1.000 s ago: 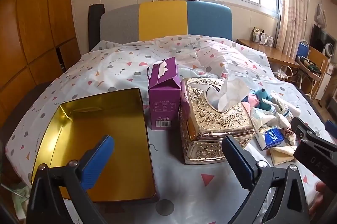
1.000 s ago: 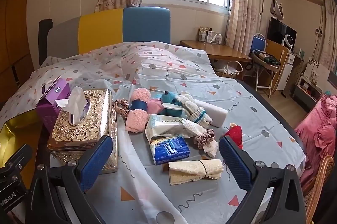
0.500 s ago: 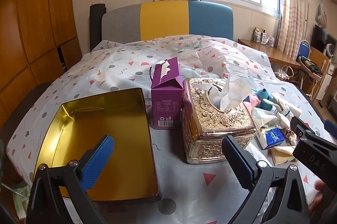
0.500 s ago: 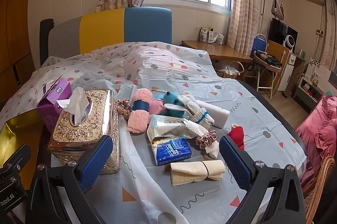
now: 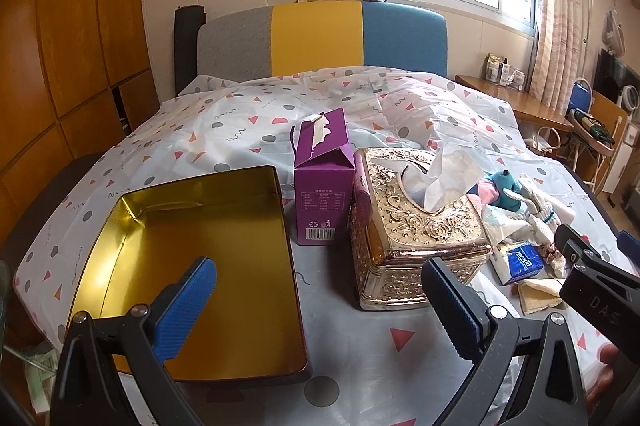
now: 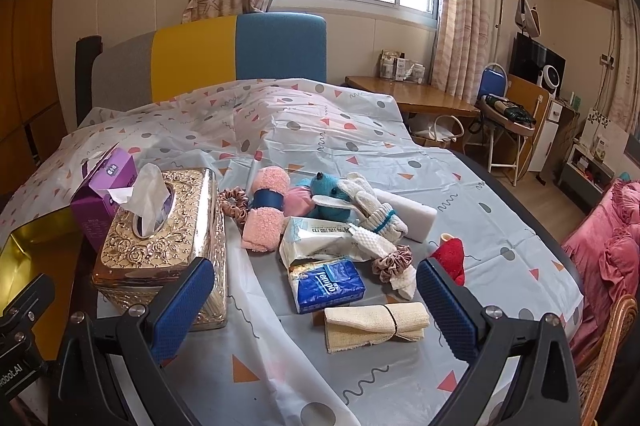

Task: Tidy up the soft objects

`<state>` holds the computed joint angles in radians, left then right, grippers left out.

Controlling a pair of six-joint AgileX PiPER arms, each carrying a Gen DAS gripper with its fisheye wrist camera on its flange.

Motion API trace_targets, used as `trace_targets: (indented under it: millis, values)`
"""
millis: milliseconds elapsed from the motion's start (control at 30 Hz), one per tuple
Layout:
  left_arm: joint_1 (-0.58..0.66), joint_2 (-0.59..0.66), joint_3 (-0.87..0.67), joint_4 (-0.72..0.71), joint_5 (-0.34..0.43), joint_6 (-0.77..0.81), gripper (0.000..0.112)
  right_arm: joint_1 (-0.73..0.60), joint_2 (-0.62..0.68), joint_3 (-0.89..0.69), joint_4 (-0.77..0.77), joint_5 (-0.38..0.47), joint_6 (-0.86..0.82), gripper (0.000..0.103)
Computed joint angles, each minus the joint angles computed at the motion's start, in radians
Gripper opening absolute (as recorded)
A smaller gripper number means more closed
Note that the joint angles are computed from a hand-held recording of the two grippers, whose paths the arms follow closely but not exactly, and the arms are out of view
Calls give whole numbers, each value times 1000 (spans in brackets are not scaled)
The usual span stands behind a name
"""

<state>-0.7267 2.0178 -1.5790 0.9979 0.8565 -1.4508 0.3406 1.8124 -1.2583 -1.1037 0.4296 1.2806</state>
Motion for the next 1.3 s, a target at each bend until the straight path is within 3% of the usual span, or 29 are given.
trace_targets:
  millis: [1300]
  values:
    - [-5,-4,4,-9,4,4,103,-7,1,9,-14,-5,17,103]
